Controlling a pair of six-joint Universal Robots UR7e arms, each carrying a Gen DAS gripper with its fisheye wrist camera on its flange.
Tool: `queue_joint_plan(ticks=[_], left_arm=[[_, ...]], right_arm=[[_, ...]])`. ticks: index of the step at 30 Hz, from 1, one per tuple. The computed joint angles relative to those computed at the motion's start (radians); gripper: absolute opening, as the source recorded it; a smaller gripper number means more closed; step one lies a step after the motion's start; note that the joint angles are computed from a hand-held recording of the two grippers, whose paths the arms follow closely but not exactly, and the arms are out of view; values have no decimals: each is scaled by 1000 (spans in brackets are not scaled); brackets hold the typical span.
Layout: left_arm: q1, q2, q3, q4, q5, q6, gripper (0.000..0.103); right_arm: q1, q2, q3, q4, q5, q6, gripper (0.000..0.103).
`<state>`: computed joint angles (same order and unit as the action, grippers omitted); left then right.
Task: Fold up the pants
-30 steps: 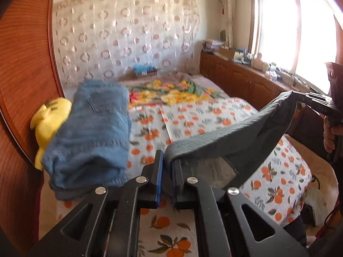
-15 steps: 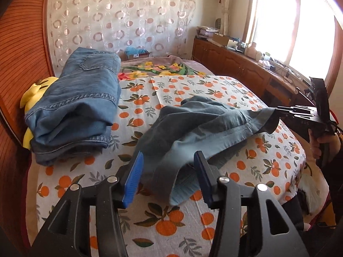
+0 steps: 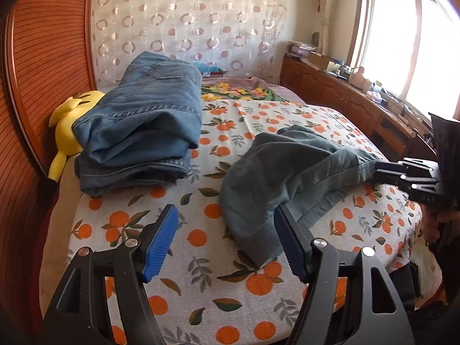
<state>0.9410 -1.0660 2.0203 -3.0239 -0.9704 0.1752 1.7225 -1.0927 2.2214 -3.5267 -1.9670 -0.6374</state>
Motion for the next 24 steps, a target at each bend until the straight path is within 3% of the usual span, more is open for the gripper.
queue_joint_plan(ticks=[5, 9, 15, 24], left_arm=[[16, -21, 19, -9, 22, -10, 70], [28, -41, 35, -13, 34, -22, 70], [46, -56, 50, -25, 42, -34, 70], [64, -61, 56, -33, 33, -41, 70]], right_arm=[[11, 136, -102, 45, 68, -28, 33], [15, 217, -171, 59, 94, -64, 49], [40, 309, -232, 13, 48, -165, 64], [81, 428, -323, -1, -37, -278, 68]])
